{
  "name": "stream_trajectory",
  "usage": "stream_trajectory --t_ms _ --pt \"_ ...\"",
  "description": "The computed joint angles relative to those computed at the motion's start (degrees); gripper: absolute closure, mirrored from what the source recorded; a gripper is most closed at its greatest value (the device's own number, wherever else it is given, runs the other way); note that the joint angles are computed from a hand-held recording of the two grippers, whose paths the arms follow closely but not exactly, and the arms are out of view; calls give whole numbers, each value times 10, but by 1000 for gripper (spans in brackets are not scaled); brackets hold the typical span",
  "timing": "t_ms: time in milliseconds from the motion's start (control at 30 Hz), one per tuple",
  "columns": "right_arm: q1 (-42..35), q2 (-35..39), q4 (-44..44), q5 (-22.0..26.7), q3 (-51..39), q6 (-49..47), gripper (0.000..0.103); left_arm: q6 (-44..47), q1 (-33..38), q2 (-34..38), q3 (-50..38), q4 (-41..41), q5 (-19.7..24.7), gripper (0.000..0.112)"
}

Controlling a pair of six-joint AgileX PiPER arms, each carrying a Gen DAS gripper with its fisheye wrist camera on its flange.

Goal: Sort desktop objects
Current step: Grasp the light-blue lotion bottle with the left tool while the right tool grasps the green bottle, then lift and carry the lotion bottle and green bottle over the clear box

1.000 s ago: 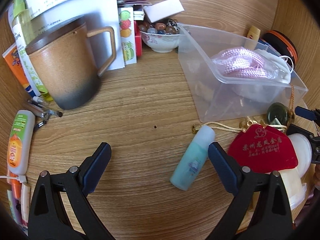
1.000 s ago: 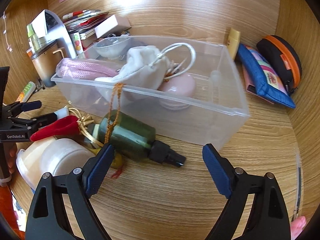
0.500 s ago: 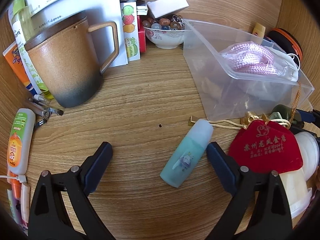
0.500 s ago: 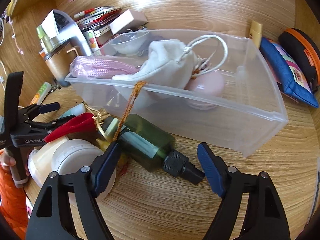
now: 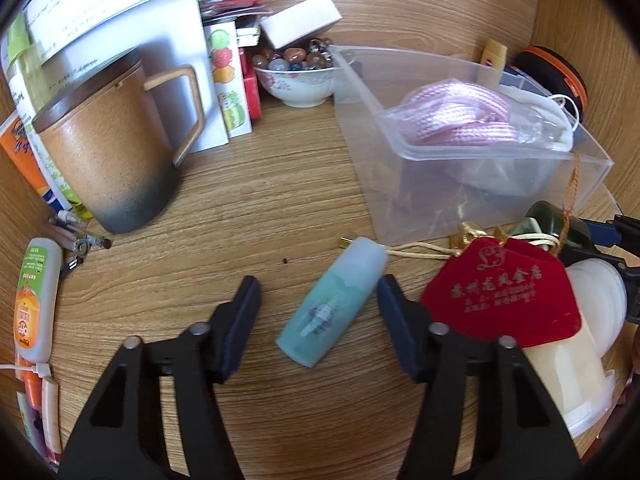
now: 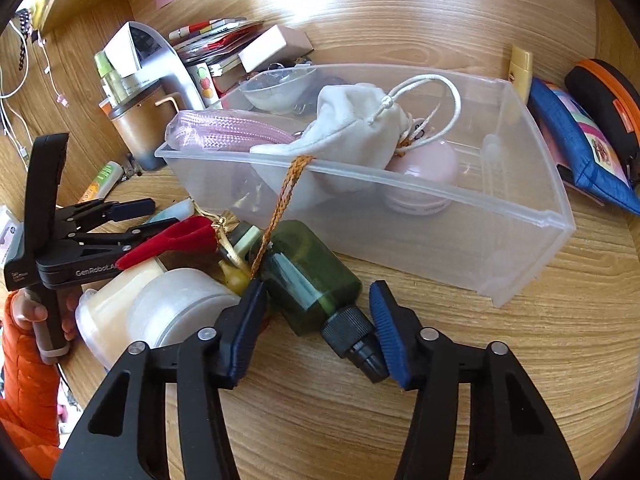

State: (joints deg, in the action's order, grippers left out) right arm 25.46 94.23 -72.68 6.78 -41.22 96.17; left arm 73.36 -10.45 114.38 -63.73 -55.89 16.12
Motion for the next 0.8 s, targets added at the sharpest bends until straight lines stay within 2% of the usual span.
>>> stream_trajectory --t_ms 133,267,400,633,800 --pt "-5 -16 -66 -12 20 69 61 0 -8 -3 1 8 4 70" --pt "-3 -31 -61 -4 37 74 62 1 -18 -4 2 9 1 77" --pt "-5 -46 45 6 47 -31 61 27 -20 -9 11 -13 -2 87" --pt "-12 -28 167 5 13 -188 60 115 -16 -15 31 -92 -6 88" --pt "-10 7 275 7 -23 -325 60 117 -13 -16 32 -96 1 88"
